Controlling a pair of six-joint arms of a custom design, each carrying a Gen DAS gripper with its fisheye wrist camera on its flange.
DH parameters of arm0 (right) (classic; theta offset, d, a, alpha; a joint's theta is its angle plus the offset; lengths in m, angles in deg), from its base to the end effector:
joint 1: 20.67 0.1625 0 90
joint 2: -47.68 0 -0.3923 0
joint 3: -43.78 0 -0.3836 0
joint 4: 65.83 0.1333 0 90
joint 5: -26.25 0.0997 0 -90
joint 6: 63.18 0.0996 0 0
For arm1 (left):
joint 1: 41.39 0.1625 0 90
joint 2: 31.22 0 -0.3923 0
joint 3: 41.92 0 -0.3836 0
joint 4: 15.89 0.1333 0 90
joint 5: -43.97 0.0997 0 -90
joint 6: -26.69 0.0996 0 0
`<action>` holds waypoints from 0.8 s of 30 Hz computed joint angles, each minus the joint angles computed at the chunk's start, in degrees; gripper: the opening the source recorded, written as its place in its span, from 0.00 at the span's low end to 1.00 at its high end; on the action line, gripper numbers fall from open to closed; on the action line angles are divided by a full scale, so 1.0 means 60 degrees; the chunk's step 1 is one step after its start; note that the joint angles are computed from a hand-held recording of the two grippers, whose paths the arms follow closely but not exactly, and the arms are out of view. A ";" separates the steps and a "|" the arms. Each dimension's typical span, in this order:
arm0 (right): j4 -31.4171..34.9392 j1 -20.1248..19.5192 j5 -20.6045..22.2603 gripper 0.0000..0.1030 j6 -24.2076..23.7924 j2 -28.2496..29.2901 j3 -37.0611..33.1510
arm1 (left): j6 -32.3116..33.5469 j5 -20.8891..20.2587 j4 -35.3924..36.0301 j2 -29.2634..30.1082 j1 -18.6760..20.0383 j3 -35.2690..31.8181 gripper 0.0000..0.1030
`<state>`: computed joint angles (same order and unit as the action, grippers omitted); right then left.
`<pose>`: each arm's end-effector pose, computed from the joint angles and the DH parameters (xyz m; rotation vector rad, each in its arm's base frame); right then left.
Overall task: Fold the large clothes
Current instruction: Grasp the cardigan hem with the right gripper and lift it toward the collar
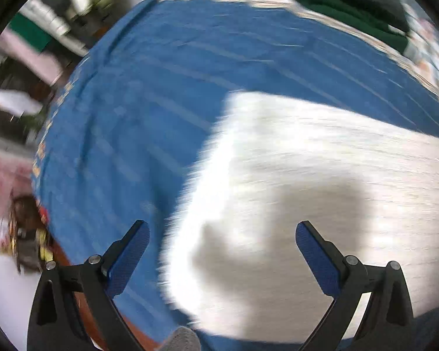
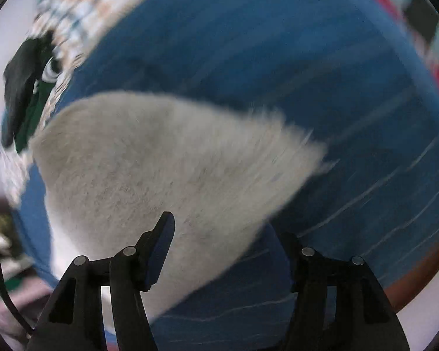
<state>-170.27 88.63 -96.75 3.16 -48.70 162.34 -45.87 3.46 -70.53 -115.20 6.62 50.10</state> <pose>0.2065 -0.3506 0.3114 -0.9906 -2.4068 0.3948 -0.1450 -0.4735 0.3835 -0.1775 2.0737 -0.3534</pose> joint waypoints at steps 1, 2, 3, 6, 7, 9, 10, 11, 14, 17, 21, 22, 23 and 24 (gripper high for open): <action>0.0440 0.0311 -0.0454 0.63 -0.0408 0.0333 -0.0525 | 0.0391 0.0099 -0.0485 0.0199 0.0055 0.0154 1.00; 0.0480 0.0442 -0.0509 0.63 -0.0971 0.0684 -0.0935 | 0.0518 0.0179 -0.0631 0.0326 0.0101 0.0229 1.00; 0.0405 0.0457 -0.0445 0.63 -0.1738 0.0988 -0.1237 | 0.0631 0.0307 -0.0754 0.0537 0.0243 0.0327 1.00; -0.0406 0.0470 0.0262 0.46 -0.3587 0.2086 -0.1992 | 0.0773 0.0224 -0.1052 0.0883 0.0756 0.0507 1.00; -0.0537 0.0336 0.0609 0.31 -0.4411 0.2802 -0.2542 | 0.0958 0.0221 -0.1566 0.0681 0.0847 0.0740 1.00; -0.0832 0.0157 0.0893 0.30 -0.5372 0.3616 -0.3073 | 0.1228 0.0175 -0.2243 0.0451 0.0961 0.0951 1.00; -0.0662 -0.0002 0.0772 0.30 -0.5757 0.4343 -0.3618 | 0.1392 0.0125 -0.2509 0.0358 0.1016 0.1017 1.00; -0.0205 -0.0120 0.0657 0.30 -0.5741 0.4861 -0.4068 | 0.1703 0.0083 -0.2960 0.0191 0.1088 0.1177 1.00; 0.0742 -0.0844 0.0750 0.29 -0.5442 0.6209 -0.5055 | 0.2531 0.0110 -0.4361 -0.0256 0.1243 0.1722 1.00; 0.1782 -0.0956 0.0683 0.29 -0.5059 0.6845 -0.6060 | 0.2716 0.0226 -0.5310 -0.0435 0.1321 0.2061 1.00; 0.3338 -0.0553 0.0374 0.30 -0.5264 0.7496 -0.7470 | 0.2237 0.0053 -0.4175 0.0039 0.1387 0.1191 1.00; 0.3360 -0.0382 0.0282 0.31 -0.5371 0.7378 -0.7524 | 0.2092 0.0097 -0.3849 0.0115 0.1326 0.0992 1.00; 0.3201 -0.0202 0.0242 0.31 -0.5546 0.7186 -0.7442 | 0.1908 0.0213 -0.3528 0.0156 0.1197 0.0817 1.00; 0.2813 -0.0046 0.0417 0.31 -0.5784 0.6902 -0.7204 | 0.1692 0.0273 -0.3145 0.0224 0.1075 0.0608 1.00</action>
